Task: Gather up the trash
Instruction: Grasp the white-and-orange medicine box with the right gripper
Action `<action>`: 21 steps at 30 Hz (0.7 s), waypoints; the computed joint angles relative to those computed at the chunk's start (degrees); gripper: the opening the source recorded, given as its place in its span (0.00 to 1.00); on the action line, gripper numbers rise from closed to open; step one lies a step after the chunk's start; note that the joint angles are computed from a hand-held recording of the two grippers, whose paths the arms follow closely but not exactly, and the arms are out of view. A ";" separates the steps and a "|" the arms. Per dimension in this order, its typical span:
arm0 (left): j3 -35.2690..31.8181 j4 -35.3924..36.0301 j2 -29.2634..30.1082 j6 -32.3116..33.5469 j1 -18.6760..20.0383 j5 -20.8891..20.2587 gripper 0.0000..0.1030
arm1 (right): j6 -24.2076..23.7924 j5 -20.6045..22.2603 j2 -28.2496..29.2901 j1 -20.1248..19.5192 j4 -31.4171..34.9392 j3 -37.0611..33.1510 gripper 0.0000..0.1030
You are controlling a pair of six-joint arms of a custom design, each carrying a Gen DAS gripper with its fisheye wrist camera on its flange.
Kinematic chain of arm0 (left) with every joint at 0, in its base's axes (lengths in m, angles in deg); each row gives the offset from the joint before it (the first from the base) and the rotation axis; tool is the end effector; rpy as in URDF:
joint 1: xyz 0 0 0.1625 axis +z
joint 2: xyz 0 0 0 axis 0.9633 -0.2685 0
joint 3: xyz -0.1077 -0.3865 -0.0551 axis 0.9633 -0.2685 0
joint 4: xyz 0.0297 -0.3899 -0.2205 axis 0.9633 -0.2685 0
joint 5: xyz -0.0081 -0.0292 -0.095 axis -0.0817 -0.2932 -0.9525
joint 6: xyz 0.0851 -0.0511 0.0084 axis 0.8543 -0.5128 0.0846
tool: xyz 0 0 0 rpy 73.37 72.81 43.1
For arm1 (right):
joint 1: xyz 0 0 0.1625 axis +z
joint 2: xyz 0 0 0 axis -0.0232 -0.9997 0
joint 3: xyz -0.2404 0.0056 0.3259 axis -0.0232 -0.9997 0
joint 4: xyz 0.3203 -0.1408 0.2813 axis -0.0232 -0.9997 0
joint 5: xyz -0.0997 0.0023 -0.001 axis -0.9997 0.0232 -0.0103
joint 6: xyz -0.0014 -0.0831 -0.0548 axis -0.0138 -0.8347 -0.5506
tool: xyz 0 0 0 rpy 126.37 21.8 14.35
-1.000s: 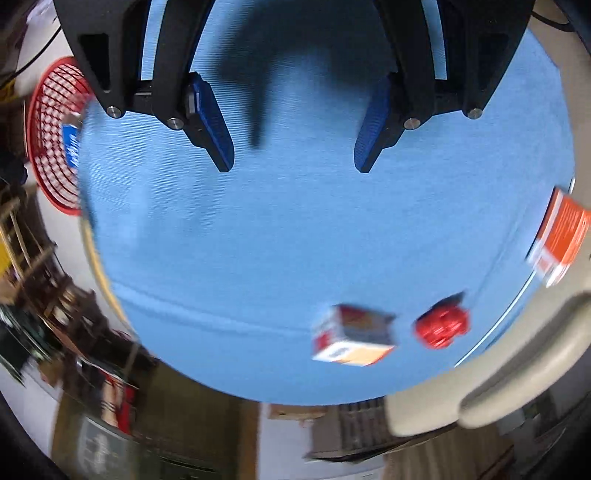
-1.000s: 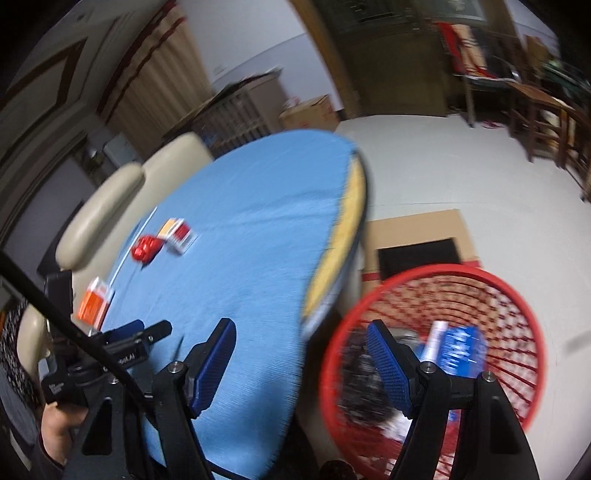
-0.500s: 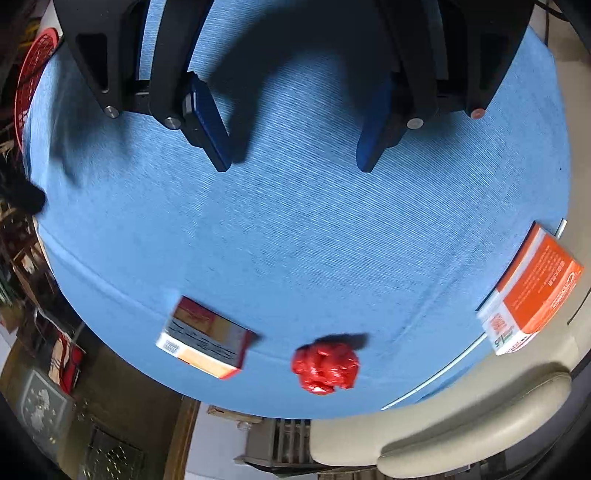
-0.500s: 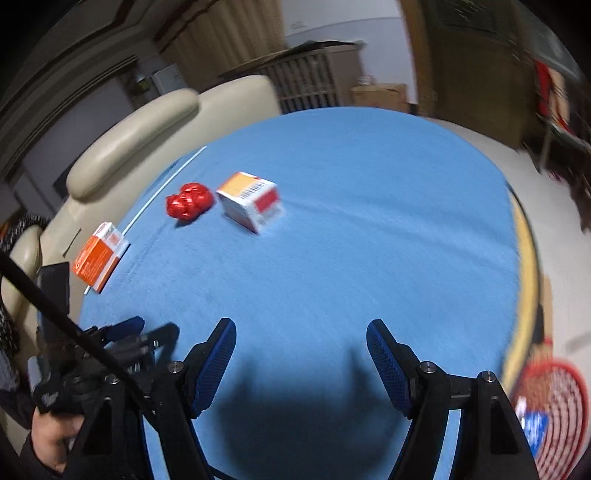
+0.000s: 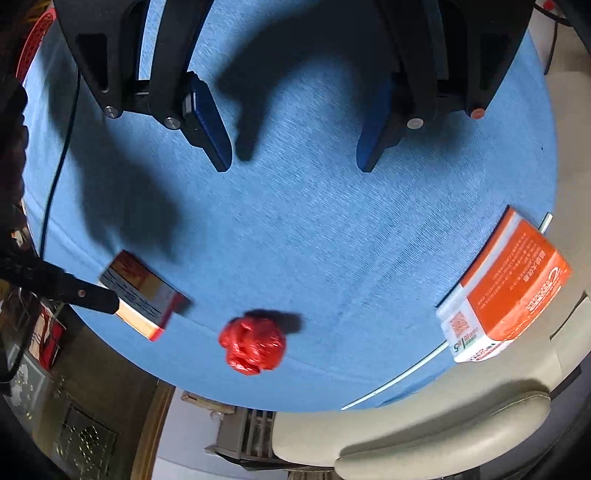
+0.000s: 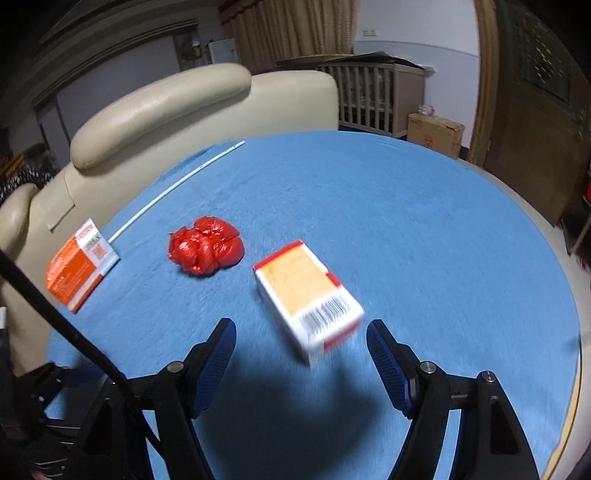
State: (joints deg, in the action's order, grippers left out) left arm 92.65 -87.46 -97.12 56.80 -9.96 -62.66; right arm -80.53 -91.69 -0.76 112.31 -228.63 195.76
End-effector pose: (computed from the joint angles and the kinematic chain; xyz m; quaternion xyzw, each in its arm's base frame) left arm -0.0363 -0.5444 0.3417 0.1436 0.9062 -0.2342 0.3216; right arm 0.2872 -0.5365 0.1223 0.2214 -0.8910 0.2795 0.2811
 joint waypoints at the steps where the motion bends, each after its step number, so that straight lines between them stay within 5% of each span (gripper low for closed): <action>1: 0.14 0.41 -0.46 -0.31 -0.30 0.03 0.69 | -0.28 -0.02 0.66 -0.25 0.24 -0.83 0.74; 14: -7.01 -2.44 7.01 3.64 0.92 -2.36 0.69 | -2.07 1.98 3.92 -3.39 2.61 -5.31 0.74; 17: -8.57 -3.14 8.85 4.57 0.94 -2.02 0.69 | -0.58 4.33 3.35 -4.24 3.77 -5.15 0.58; 21: -11.41 -4.15 11.68 6.04 0.65 -2.27 0.69 | 1.11 5.43 1.76 -4.51 4.43 -3.79 0.58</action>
State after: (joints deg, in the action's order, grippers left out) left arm 81.24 -91.61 -85.44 62.83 -9.30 -64.93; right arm -79.42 -86.26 1.00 107.80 -224.20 191.98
